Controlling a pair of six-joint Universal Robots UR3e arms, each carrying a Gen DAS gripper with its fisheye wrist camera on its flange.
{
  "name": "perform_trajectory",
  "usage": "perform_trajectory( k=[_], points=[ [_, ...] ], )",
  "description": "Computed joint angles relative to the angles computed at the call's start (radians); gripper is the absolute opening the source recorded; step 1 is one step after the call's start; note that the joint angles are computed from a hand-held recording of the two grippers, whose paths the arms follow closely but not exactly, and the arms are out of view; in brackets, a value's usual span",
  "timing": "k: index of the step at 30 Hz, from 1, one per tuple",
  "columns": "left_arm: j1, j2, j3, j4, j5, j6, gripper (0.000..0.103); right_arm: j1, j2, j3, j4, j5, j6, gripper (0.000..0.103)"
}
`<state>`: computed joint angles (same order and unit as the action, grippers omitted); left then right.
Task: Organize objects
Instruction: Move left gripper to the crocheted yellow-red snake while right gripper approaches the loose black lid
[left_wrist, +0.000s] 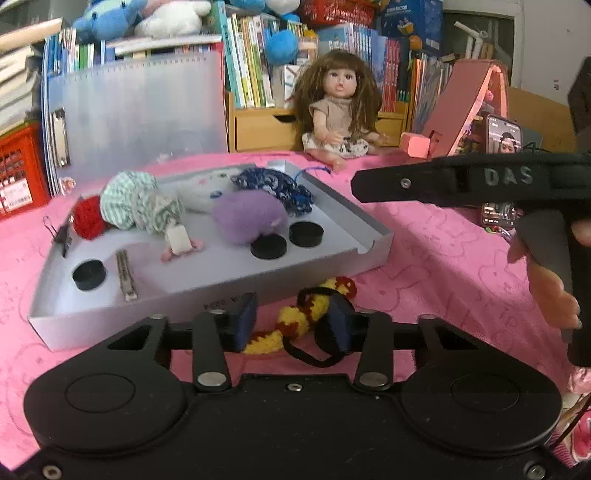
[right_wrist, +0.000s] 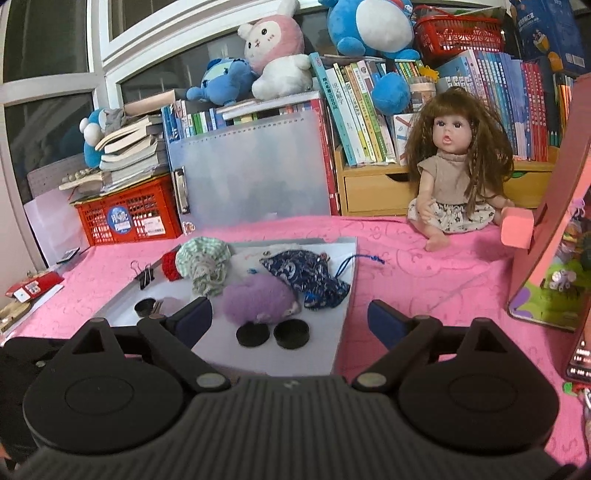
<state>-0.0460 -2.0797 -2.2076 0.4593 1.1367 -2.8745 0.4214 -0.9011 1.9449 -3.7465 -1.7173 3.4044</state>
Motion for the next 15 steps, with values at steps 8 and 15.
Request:
perform_trajectory(
  k=[8, 15],
  points=[
    [0.019, 0.015, -0.054, 0.072, -0.020, -0.027, 0.017, 0.010, 0.001, 0.058, -0.034, -0.007, 0.004, 0.096],
    [0.057, 0.073, -0.118, 0.095, -0.035, -0.045, 0.017, 0.023, 0.010, 0.071, -0.043, -0.014, 0.008, 0.096]
  ],
)
